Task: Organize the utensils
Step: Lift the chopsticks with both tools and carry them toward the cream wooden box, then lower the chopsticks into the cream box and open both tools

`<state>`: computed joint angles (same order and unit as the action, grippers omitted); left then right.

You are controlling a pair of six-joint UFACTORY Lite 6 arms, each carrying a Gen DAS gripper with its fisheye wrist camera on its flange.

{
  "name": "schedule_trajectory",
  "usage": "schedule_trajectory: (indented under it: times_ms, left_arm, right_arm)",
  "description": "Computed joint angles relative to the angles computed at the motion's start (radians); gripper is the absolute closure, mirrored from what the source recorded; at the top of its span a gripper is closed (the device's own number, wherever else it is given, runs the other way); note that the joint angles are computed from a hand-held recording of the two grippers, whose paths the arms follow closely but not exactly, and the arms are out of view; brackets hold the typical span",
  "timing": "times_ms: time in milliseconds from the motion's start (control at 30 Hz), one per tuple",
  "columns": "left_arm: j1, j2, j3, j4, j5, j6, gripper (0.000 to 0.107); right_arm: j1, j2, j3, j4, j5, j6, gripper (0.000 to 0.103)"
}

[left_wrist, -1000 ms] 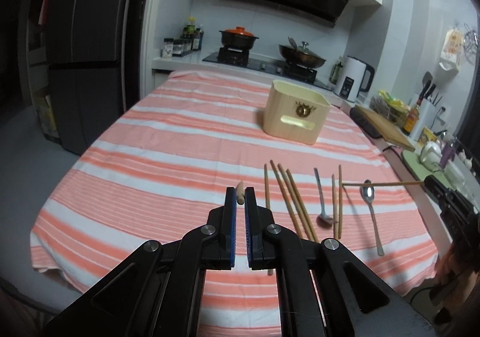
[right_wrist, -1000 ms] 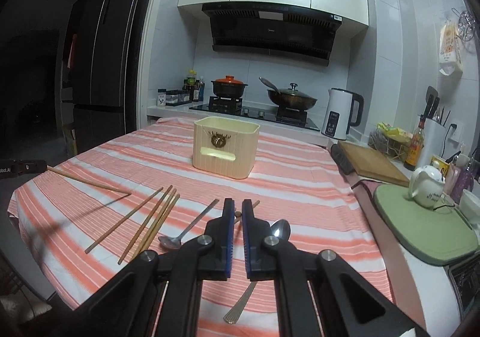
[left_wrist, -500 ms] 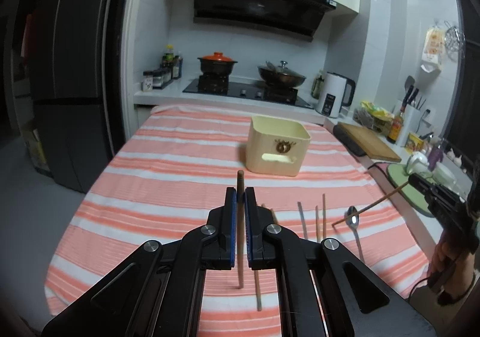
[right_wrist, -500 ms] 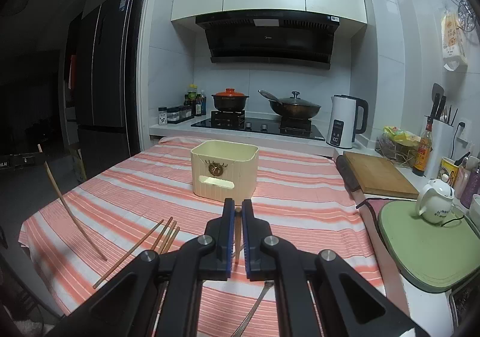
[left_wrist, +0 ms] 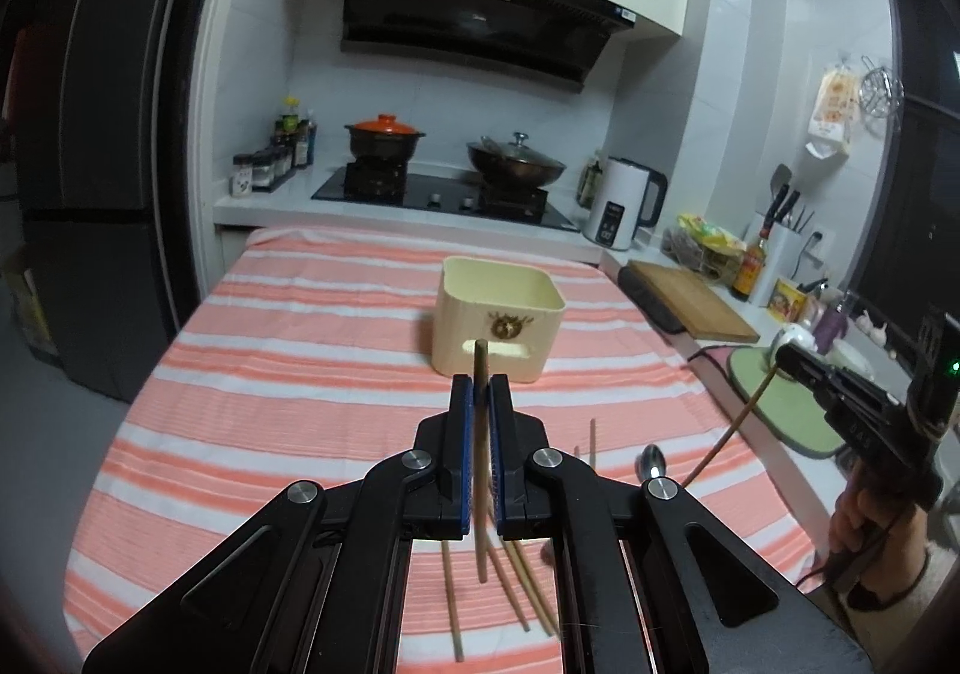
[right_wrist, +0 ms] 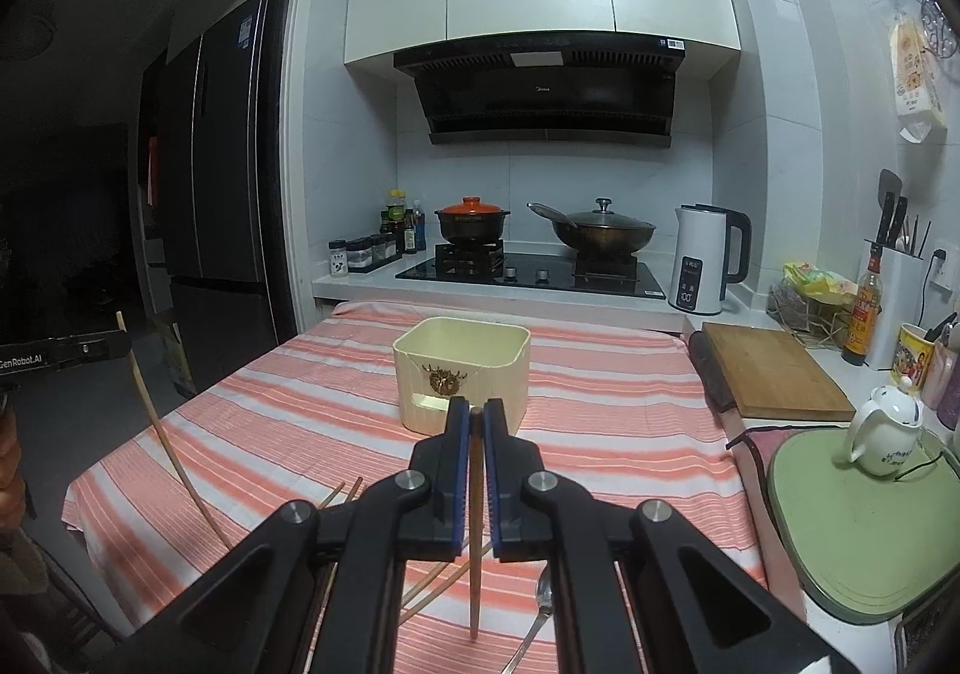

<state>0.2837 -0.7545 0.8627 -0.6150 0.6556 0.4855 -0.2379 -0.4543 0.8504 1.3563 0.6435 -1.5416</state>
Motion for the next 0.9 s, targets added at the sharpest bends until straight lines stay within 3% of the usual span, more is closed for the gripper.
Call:
schedule_trajectory:
  times_ms: [300,500,667,900]
  left_arm:
    - [-0.106,0.237,0.257,0.057,-0.007,-0.06,0.104]
    - [-0.141,0.463,0.507,0.063,-0.009,-0.099,0.104]
    - [-0.154,0.724,0.825,0.086,0.01,-0.164,0.104]
    - [-0.182,1.146,1.421,0.222,0.085,-0.351,0.104]
  right_arm:
    - [0.046,0.185,0.272,-0.091,0.039,0.139,0.098]
    - [0.13,0.371,0.54,-0.173,-0.017,0.263,0.098]
    - [0.203,0.601,0.888,-0.305,-0.052,0.446,0.098]
    - [0.307,1.064,1.603,-0.648,-0.022,0.838,0.098]
